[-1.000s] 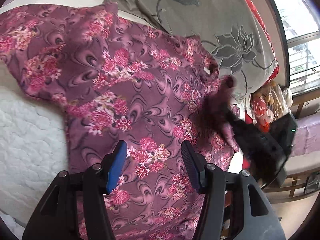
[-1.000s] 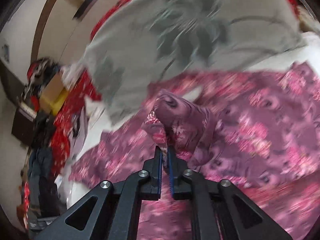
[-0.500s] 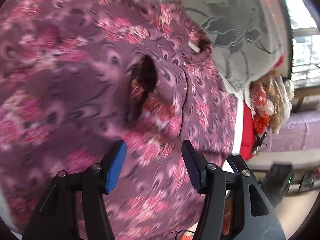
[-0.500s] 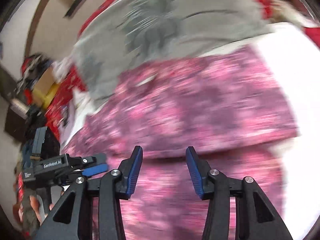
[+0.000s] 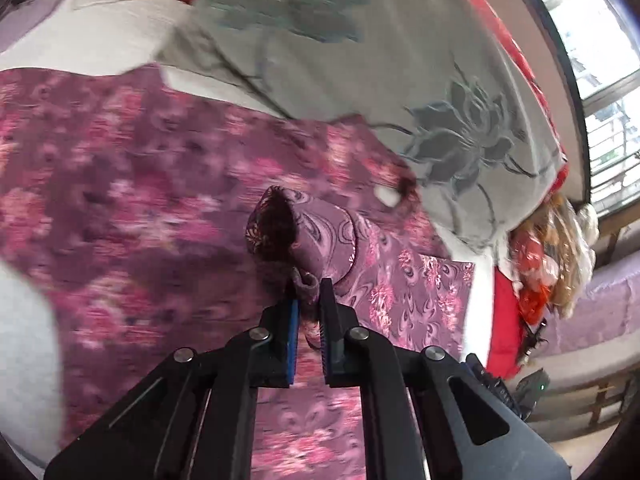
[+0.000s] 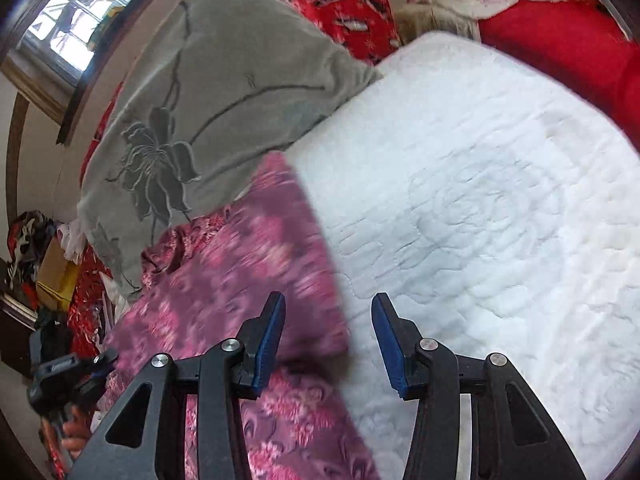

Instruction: Fold small clothes

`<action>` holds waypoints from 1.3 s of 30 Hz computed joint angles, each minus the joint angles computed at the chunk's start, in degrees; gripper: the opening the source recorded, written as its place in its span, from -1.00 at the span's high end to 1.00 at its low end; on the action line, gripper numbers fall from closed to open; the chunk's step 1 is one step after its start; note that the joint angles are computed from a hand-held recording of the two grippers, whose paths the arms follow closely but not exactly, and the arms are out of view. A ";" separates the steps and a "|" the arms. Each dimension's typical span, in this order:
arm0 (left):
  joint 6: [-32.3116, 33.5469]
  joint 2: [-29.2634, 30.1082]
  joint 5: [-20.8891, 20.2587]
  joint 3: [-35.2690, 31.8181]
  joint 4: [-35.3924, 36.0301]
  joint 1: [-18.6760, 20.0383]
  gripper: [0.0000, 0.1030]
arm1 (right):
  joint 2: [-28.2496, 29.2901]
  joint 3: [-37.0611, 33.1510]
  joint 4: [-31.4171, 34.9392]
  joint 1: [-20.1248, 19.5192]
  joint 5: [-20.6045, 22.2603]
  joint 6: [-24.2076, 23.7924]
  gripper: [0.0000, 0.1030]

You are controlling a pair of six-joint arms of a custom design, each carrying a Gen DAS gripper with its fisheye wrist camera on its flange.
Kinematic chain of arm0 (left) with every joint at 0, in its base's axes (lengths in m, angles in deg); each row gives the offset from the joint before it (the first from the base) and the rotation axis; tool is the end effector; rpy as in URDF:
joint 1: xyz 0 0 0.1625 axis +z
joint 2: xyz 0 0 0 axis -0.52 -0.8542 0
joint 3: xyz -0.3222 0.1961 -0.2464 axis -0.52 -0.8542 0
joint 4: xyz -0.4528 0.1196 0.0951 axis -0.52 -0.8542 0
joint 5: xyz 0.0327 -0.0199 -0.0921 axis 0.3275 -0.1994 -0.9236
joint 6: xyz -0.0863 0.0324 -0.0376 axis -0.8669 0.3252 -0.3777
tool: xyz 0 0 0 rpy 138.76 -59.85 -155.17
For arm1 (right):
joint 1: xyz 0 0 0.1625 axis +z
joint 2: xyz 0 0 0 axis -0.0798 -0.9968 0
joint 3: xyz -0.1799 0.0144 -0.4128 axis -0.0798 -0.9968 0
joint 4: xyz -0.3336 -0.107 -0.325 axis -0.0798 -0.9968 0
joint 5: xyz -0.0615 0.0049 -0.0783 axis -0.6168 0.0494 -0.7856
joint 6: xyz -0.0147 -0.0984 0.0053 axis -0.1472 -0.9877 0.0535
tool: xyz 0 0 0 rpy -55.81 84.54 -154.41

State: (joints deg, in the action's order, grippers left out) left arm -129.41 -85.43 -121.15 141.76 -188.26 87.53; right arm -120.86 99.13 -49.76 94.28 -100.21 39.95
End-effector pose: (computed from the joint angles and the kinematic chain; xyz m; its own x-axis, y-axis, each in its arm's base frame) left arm -0.2272 -0.7138 0.1693 -0.7690 -0.6392 -0.0067 -0.3924 0.4804 -0.7844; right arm 0.1200 -0.8111 0.2875 -0.9563 -0.2320 0.1782 -0.2772 0.9130 -0.2992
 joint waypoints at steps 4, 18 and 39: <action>-3.64 -1.85 -1.74 2.36 1.40 1.22 0.87 | 2.34 -1.84 3.79 -0.11 1.74 1.21 0.09; -4.73 -3.47 2.91 5.10 0.69 -1.29 0.69 | -1.34 5.58 -7.84 2.22 0.09 -9.20 0.67; -25.37 -29.25 14.21 24.98 17.02 -1.99 -0.08 | 5.99 13.18 -7.95 14.99 -0.24 -15.11 0.41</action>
State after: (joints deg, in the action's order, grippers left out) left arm -154.79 -114.68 -106.94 166.74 -171.24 85.54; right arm -114.87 112.31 -57.70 109.27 -100.44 24.84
